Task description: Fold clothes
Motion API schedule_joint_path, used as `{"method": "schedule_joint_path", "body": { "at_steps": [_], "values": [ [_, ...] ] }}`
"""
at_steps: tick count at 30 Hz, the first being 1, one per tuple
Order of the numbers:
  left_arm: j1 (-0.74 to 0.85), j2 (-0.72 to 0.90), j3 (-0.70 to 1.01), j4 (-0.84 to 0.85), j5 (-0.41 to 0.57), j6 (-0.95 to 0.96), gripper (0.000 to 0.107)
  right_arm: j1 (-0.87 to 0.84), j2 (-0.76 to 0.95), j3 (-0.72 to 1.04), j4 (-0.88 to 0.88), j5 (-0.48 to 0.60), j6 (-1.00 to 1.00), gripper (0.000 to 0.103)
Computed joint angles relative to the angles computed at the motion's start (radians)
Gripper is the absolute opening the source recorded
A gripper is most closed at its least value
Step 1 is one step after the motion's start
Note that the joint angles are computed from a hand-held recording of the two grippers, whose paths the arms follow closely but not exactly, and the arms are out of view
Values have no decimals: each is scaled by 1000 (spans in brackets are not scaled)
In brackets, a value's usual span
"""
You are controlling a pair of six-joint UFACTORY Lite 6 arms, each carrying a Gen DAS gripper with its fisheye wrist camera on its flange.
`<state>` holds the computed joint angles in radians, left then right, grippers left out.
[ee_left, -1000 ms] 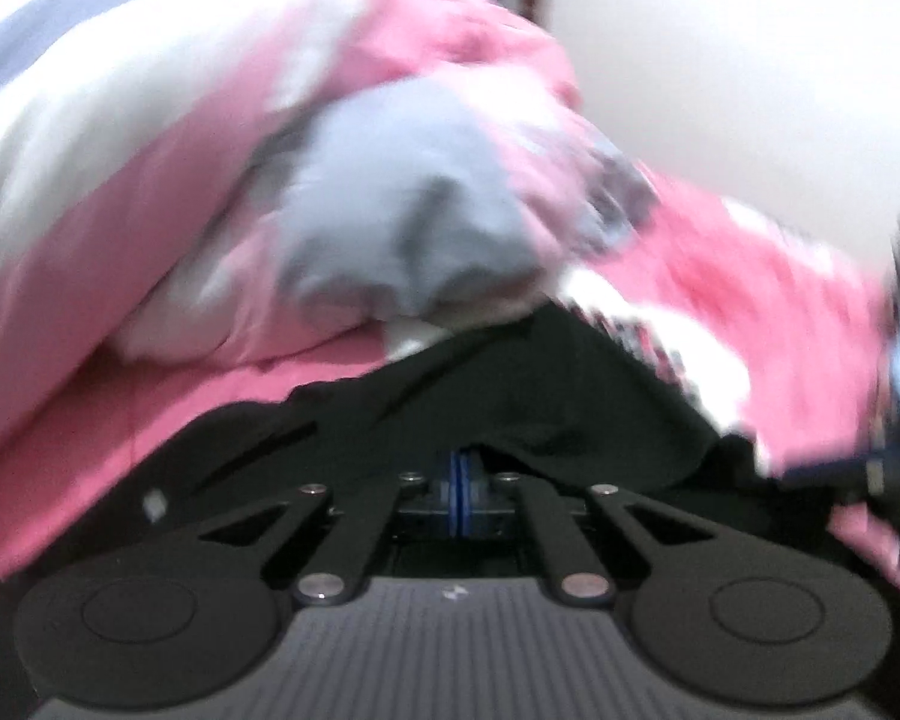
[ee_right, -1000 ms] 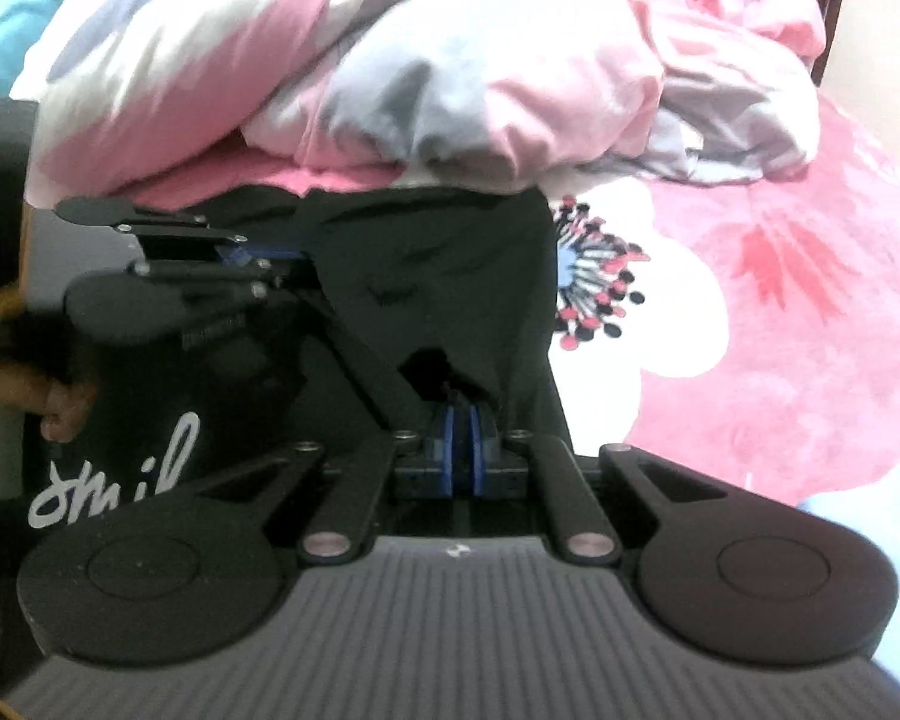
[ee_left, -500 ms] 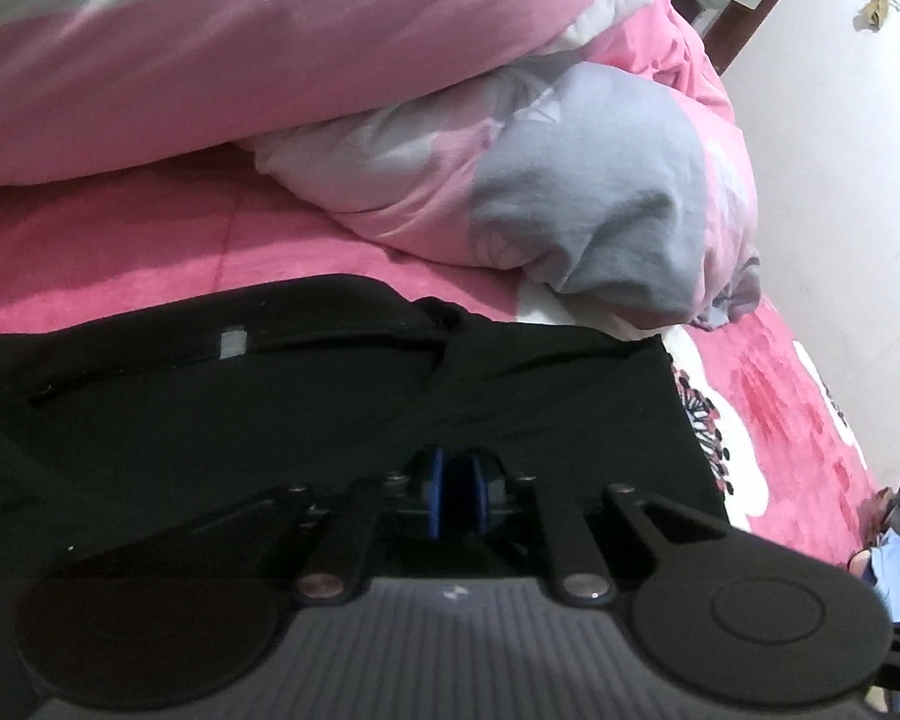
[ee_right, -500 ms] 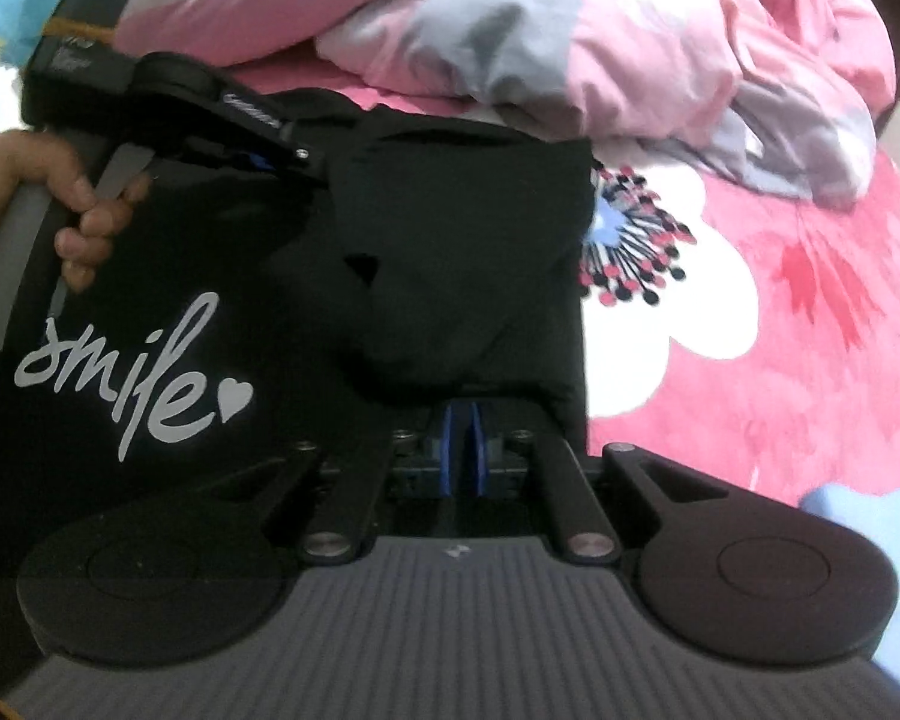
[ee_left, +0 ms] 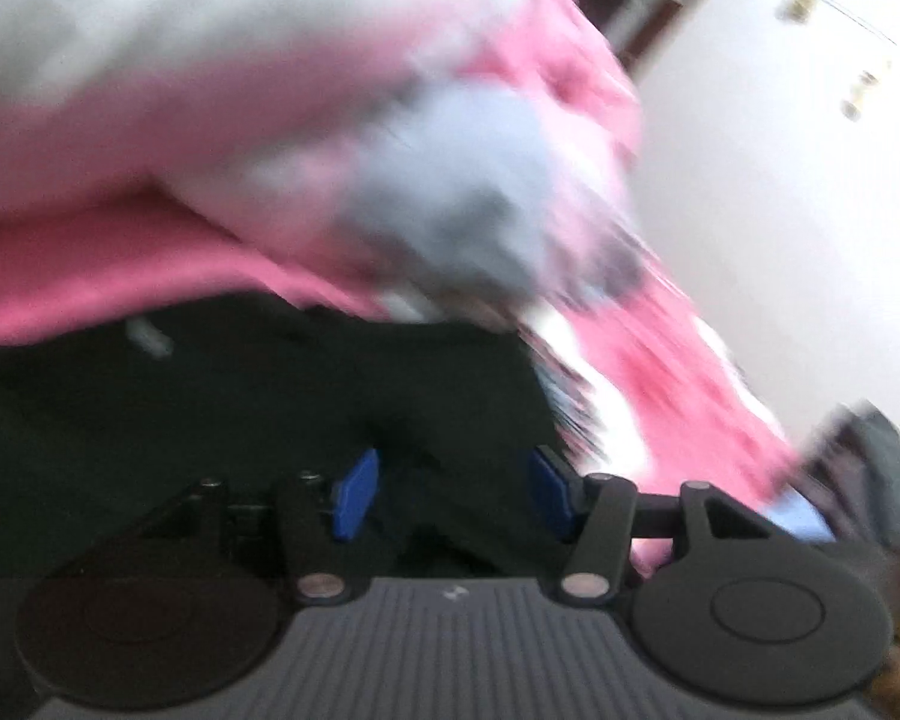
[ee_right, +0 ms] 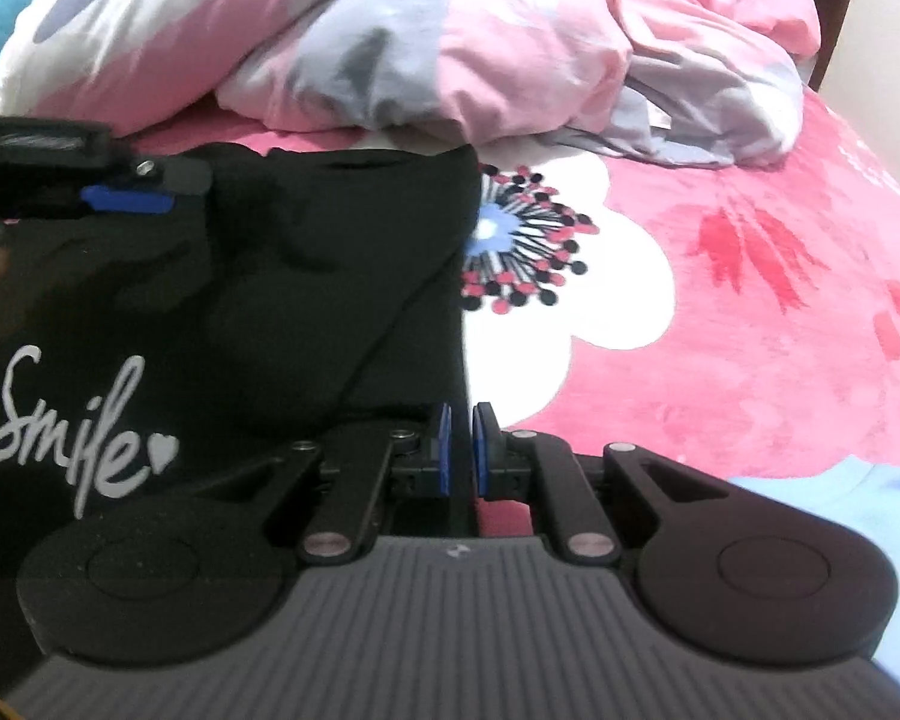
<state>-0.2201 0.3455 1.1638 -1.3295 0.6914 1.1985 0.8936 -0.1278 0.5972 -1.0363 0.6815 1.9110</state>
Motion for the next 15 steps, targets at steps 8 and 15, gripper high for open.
{"method": "schedule_joint_path", "body": {
  "at_steps": [8,15],
  "values": [
    [-113,89,0,54,-35,-157,40,-128,-57,-70,3,-200,-65,24],
    [-39,68,-29,17,-15,-204,1,-135,-89,-105,-6,-182,-58,3]
  ]
}}
